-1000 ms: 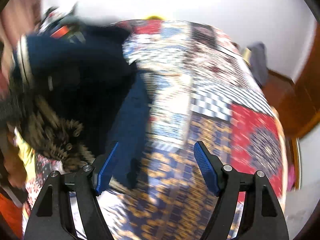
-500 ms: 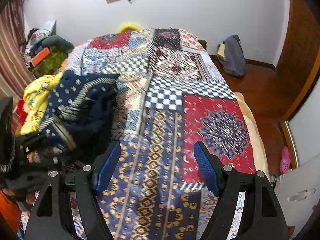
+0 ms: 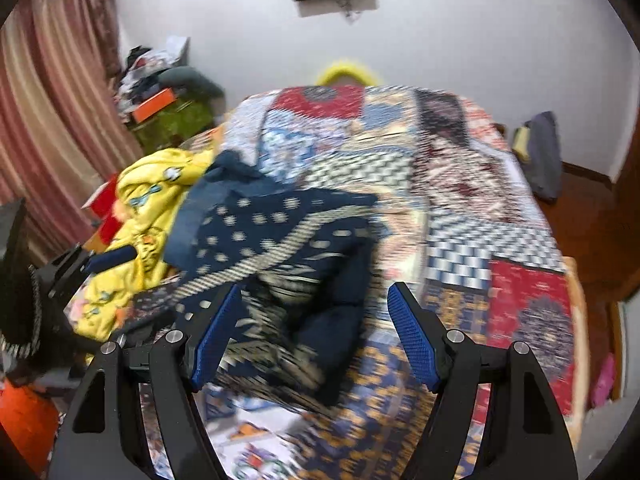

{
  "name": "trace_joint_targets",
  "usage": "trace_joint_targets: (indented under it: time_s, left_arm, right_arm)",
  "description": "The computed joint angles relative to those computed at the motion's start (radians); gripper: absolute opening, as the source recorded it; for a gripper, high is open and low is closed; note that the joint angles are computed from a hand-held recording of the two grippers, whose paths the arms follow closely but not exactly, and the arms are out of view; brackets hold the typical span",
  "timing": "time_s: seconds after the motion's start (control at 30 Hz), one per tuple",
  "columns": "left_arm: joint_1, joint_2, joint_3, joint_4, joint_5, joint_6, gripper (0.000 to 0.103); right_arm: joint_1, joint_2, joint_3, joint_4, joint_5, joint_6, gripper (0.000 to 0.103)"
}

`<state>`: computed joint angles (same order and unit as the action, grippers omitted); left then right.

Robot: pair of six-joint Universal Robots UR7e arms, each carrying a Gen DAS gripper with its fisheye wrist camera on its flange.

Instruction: Fold large clothes

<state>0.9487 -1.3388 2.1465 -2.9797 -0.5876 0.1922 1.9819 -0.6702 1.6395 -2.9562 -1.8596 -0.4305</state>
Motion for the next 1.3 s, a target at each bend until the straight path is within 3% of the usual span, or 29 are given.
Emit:
trace_joint_targets:
  time_s: [0.17,0.27,0.4,0.47,0.53,0.67,0.73,0.9,1.07,1.3]
  left_arm:
    - [0.105,0.008,-0.05,0.074,-0.078,-0.087,0.086]
    - [0.125,-0.001,-0.031,0.027,-0.139,-0.097,0.086]
    - [0.136,-0.004,-0.008,-0.003,-0.164,-0.091,0.087]
    - [0.151,-0.009,-0.006,0.027,-0.209,-0.106,0.087]
    - [0.157,-0.014,0.0,0.054,-0.241,-0.123,0.087]
    - [0.13,-0.023,0.026,0.051,-0.203,-0.133,0.087]
    - [0.119,-0.038,0.026,0.072,-0.194,-0.143,0.086]
    - [0.099,-0.037,-0.011,0.048,-0.16,-0.09,0.086]
    - [0.144,0.045,-0.144,0.038,-0.144,-0.042,0.086]
    - [0.215,0.163,-0.29,0.021,-0.146,-0.041,0.086]
  right_arm:
    - [0.004,0.107,-0.091,0.091,-0.029,-0.005,0.072]
    - [-0.005,0.154,-0.121,0.101,-0.102,-0.018,0.072]
    - [-0.048,0.135,-0.089,0.049,-0.138,0.021,0.072]
    - [-0.097,0.078,-0.047,0.073,-0.049,0.08,0.073]
    - [-0.125,0.037,-0.014,0.078,-0.021,0.141,0.074]
    - [-0.117,-0.007,0.058,-0.056,-0.141,0.155,0.074]
    - [-0.11,-0.029,0.072,-0.066,-0.155,0.146,0.074]
    - [-0.087,-0.074,0.076,-0.044,-0.072,0.109,0.076]
    - [-0.054,-0.005,-0.027,0.029,0.024,0.088,0.076]
    - [-0.041,0.146,-0.191,0.132,-0.038,0.054,0.076]
